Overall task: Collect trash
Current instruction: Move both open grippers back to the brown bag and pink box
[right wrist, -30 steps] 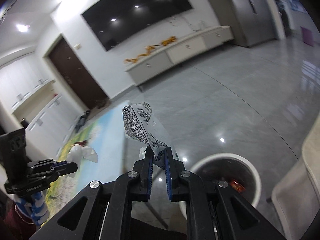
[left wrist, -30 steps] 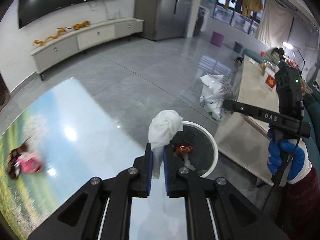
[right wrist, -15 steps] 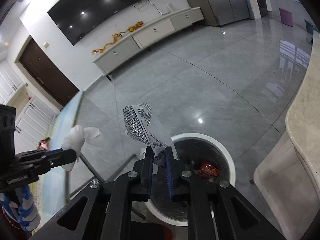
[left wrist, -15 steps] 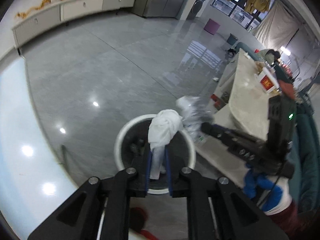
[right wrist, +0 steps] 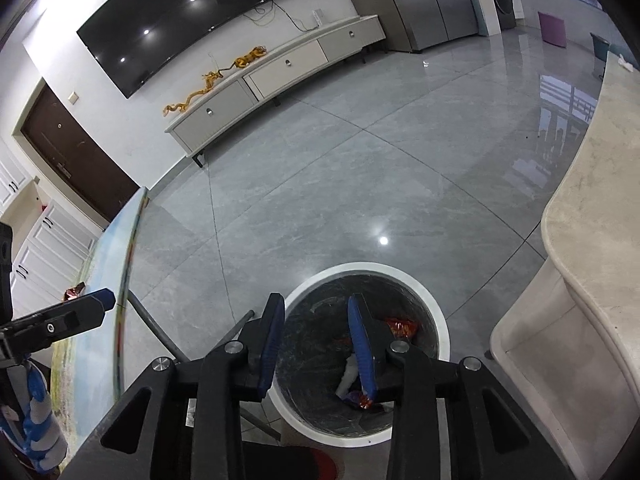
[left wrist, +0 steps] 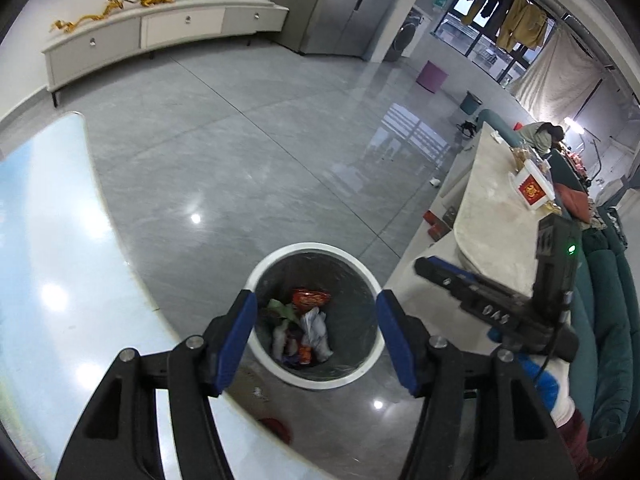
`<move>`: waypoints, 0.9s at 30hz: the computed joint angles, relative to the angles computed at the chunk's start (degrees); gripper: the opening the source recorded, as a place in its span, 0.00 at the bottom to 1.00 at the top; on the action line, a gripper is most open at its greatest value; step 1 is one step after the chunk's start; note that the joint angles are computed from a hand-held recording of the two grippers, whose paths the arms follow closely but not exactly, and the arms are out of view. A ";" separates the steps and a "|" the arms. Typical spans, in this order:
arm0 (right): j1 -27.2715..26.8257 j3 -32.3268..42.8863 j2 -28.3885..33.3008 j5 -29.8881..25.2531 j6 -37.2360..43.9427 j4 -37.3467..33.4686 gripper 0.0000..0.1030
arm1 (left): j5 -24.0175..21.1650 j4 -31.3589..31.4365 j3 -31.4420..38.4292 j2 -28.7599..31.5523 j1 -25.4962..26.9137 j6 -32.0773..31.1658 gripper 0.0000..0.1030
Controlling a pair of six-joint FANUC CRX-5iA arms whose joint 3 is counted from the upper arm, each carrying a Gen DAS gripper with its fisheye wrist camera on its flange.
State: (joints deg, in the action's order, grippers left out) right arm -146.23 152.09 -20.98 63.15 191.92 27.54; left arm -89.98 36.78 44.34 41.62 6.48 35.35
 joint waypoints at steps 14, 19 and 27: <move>6.43 -17.30 -5.59 7.49 6.60 8.79 0.52 | 13.97 9.95 -13.60 -10.36 10.84 -11.06 0.58; 9.09 -27.08 -9.90 11.18 11.61 12.39 0.66 | 16.38 13.45 -13.81 -11.03 15.36 -11.98 0.58; 11.84 -42.34 -17.16 13.91 19.96 16.07 0.91 | 18.70 16.94 -8.42 -8.68 22.68 -9.63 0.59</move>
State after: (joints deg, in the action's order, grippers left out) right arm -134.39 109.75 -38.14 77.06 211.89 43.61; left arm -71.28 53.72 35.91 32.93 29.16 25.72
